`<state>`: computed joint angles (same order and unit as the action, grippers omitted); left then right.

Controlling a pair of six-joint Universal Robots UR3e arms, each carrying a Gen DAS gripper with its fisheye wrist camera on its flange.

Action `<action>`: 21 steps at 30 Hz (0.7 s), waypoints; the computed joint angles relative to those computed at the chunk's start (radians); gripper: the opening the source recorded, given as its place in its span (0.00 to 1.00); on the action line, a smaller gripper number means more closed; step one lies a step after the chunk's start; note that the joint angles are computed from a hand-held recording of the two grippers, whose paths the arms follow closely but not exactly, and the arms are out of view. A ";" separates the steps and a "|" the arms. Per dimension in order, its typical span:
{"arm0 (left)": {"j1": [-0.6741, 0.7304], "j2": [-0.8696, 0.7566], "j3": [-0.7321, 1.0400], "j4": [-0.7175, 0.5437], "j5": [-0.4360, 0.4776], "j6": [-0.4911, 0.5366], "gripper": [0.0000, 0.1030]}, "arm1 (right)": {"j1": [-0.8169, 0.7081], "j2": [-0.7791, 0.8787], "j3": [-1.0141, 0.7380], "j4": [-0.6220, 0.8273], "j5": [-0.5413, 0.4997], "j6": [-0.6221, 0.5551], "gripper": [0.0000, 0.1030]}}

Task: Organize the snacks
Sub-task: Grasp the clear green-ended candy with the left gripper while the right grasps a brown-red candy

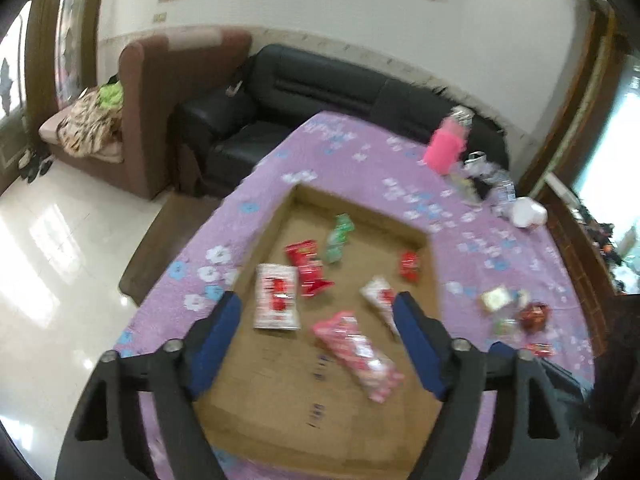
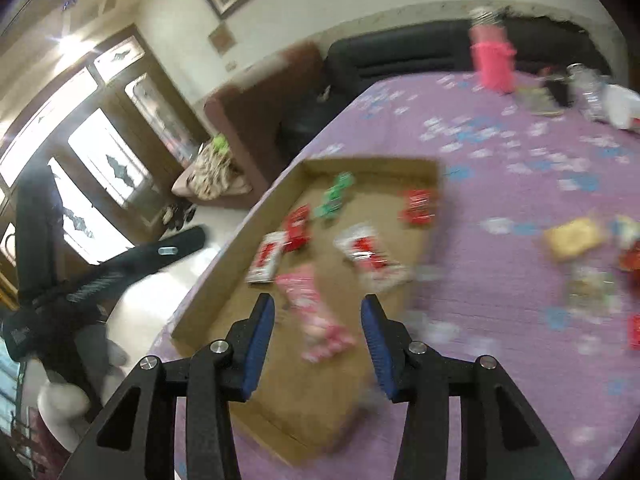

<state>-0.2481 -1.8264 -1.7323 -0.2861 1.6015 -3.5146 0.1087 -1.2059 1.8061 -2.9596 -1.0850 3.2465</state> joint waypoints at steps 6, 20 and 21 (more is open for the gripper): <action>-0.146 -0.080 0.176 -0.096 -0.085 -0.008 0.80 | -0.435 -0.322 0.372 0.025 0.057 -0.155 0.47; -0.339 -0.507 0.780 -0.378 -0.034 0.003 0.80 | -0.582 -0.036 0.175 -0.050 0.020 -0.182 0.47; -0.338 -0.534 0.825 -0.407 -0.034 0.000 0.80 | -0.561 0.001 0.137 -0.056 -0.007 -0.179 0.47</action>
<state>-0.5860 -2.3605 -0.9078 -0.6927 1.5679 -3.5149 -0.4520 -1.2046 1.9433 -3.0156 -1.0917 3.0678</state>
